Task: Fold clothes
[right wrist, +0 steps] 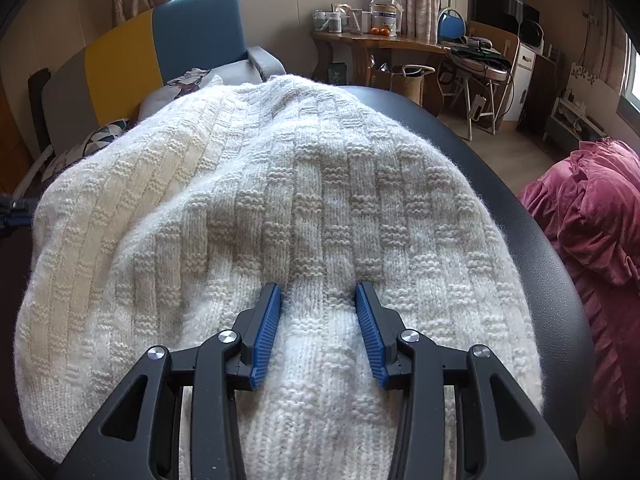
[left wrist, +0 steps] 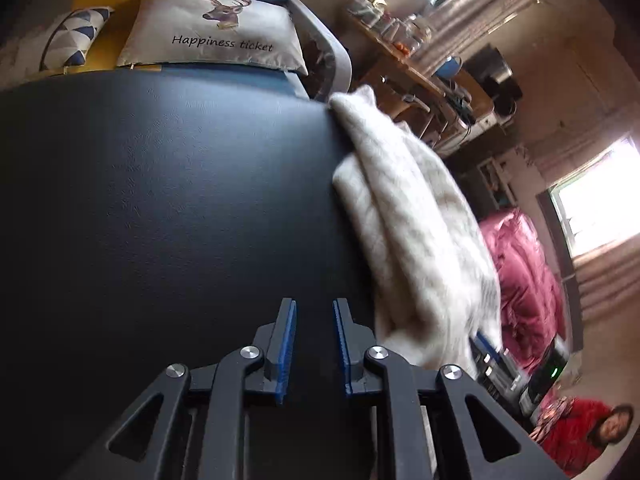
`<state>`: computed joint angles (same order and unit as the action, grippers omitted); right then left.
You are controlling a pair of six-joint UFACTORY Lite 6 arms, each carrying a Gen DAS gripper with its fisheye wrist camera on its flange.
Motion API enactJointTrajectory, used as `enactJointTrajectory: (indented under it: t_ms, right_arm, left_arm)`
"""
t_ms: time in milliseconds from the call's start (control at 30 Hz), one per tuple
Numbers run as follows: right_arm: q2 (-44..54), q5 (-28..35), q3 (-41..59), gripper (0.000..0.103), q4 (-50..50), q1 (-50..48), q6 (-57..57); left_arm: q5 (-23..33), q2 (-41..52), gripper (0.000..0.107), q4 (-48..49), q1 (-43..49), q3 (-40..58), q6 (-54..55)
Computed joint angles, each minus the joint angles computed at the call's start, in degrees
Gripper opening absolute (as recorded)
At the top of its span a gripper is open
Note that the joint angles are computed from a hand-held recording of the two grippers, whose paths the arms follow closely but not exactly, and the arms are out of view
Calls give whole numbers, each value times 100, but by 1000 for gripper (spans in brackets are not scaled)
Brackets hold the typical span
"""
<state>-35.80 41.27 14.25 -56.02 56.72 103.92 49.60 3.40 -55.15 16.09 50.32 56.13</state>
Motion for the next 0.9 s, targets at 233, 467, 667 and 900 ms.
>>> enactJointTrajectory:
  t_ms: [233,467,667,900]
  right_arm:
    - [-70,7,-75,43,-83,42,57]
    - [-185,-14,-166,44,-162,38,92]
    - [-305,-30,-240,44,-182,37,101]
    - [-296,-18,-237,44,-206,55,134]
  left_arm:
    - [475,1135,17,-355,-694,1335,-459]
    - [431,2340,17,-253,-1216,2527,-1372]
    - [152,2821,17,-197,-1286,2697,-1751]
    - [1,2953,18,-271,-1478,2724,-1850]
